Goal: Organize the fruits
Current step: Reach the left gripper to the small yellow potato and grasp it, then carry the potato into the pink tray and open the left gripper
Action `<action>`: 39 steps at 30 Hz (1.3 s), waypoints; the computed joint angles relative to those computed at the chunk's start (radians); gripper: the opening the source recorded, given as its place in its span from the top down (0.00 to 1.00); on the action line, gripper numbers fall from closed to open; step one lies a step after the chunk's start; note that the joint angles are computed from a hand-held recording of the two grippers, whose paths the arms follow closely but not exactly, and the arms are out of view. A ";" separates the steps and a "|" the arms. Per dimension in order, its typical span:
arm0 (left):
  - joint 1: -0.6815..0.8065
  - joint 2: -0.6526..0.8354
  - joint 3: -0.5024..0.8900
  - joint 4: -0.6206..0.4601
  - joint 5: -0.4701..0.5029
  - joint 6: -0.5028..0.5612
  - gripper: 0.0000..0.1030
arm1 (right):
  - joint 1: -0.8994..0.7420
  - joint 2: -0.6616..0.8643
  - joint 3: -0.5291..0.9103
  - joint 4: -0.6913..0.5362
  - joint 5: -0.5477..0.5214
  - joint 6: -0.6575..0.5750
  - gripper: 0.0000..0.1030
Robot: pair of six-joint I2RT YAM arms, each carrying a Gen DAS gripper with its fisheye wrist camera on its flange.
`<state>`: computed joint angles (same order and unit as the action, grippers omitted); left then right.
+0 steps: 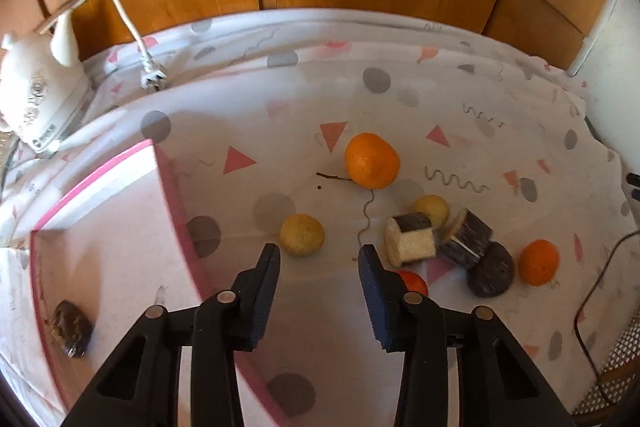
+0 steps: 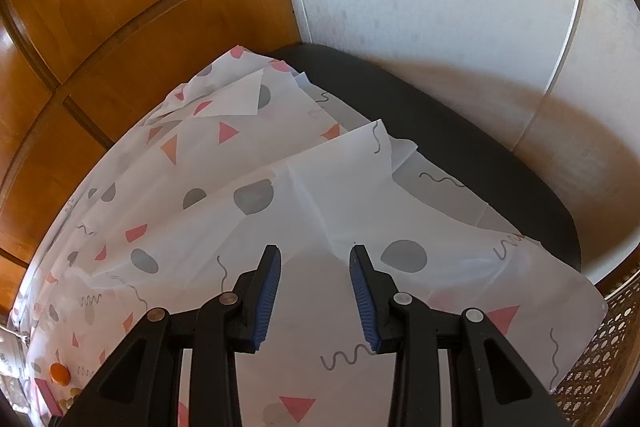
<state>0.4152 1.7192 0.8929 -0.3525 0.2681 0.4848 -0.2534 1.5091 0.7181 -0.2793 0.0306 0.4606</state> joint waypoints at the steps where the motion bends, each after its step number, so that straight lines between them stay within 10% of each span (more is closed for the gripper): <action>1: -0.012 0.015 0.002 0.022 -0.019 -0.004 0.61 | 0.001 0.001 0.002 -0.002 0.000 -0.002 0.65; 3: -0.037 0.053 0.011 0.055 -0.062 -0.022 0.75 | 0.005 0.005 0.005 -0.003 0.002 -0.004 0.65; 10: -0.016 0.024 -0.019 0.077 0.009 -0.039 0.76 | 0.011 0.015 0.008 -0.002 0.006 -0.011 0.65; 19: 0.263 -0.154 -0.061 -0.013 0.196 -0.029 0.76 | 0.021 0.021 0.010 0.000 0.001 -0.025 0.65; 35: 0.608 0.030 0.013 0.049 0.126 -0.044 0.75 | 0.055 0.028 0.018 -0.009 0.002 -0.056 0.65; 39: 0.650 -0.002 -0.019 0.063 0.131 -0.042 0.61 | 0.062 0.030 0.020 -0.013 0.007 -0.061 0.65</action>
<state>1.0652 1.7172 0.8739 -0.2895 0.3993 0.4423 -0.1919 1.5387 0.7381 -0.2926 0.0371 0.4001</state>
